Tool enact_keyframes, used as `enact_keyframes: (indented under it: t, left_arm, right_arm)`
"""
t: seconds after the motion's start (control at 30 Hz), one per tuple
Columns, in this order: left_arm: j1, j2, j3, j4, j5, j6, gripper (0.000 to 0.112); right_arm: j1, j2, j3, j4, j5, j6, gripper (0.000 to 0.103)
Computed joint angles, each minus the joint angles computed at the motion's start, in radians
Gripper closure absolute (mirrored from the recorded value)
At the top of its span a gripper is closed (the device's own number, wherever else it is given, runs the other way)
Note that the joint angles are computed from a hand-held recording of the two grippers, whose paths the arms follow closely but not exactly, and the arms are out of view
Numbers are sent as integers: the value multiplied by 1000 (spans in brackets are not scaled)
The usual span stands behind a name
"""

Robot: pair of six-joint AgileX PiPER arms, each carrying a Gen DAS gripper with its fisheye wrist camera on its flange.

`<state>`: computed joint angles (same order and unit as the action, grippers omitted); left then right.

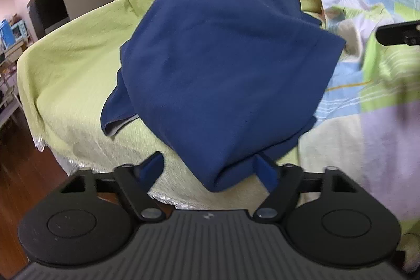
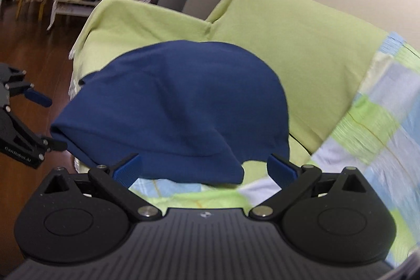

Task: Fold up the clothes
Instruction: 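Grasp the navy shirt with the right gripper while the left gripper grasps another edge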

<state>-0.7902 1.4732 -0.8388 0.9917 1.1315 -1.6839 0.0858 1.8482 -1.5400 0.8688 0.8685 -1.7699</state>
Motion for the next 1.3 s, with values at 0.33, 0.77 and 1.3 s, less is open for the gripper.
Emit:
enact_keyframes:
  t: [0.33, 0.77, 1.3]
  left_arm:
    - [98, -178, 40, 78, -80, 75, 104]
    - [174, -309, 5, 160, -123, 163, 105]
    - [96, -264, -239, 141, 23, 346, 106]
  right_arm:
    - [141, 161, -186, -198, -62, -128, 9]
    - [245, 356, -402, -423, -22, -143, 77]
    - [153, 293, -691, -239, 193, -3, 100]
